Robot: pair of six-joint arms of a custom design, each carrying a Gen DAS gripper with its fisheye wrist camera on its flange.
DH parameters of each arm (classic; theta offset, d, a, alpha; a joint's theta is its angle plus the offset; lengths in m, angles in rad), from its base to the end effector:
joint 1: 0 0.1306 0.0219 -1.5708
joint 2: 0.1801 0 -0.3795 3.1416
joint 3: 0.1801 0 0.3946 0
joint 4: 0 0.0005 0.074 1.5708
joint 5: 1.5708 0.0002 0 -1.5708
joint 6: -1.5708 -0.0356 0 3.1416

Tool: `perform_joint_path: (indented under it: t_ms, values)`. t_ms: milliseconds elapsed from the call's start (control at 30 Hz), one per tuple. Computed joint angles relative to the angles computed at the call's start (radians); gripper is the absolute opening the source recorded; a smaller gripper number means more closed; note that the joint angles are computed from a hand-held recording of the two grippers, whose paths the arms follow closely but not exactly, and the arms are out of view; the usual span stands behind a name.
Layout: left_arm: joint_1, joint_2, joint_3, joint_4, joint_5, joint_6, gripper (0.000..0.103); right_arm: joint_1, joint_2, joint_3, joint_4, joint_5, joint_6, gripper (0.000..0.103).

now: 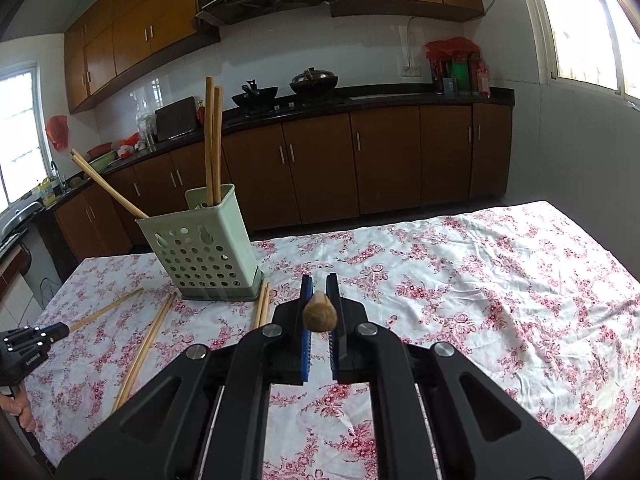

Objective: Organize utensils
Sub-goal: 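Lift both held chopsticks upright toward the green utensil holder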

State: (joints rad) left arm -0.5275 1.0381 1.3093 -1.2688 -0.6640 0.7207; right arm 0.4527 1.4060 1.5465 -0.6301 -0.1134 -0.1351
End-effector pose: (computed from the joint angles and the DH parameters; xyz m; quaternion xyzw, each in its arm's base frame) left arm 0.2926 -0.1457 0.5066 -0.1792 0.8937 0.0975 0.3996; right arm 0.4614 0.2284 0.5137 -0.1642 0.8406 0.1953 0.4777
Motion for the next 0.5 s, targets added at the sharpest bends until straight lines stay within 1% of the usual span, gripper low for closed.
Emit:
perform_joint_path:
  t_ms: [100,267,333,433,500]
  values:
    - [-0.01,-0.007,0.044,0.02,-0.057,-0.011,0.008,0.0,-0.002,-0.001,0.003,0.0,-0.002,0.008]
    - [-0.015,-0.005,0.098,0.053,-0.11,-0.033,0.008,-0.001,-0.005,0.001,0.013,-0.003,0.001,0.008]
    - [-0.011,-0.001,0.119,0.067,-0.1,-0.049,0.008,-0.004,-0.006,0.01,0.013,-0.019,-0.005,0.008]
    - [-0.008,0.013,0.177,0.081,-0.045,-0.076,0.008,-0.015,-0.007,0.047,0.001,-0.07,-0.024,0.008]
    - [-0.018,0.034,0.231,0.086,-0.028,-0.109,0.008,-0.021,-0.008,0.084,-0.004,-0.119,-0.036,0.008]
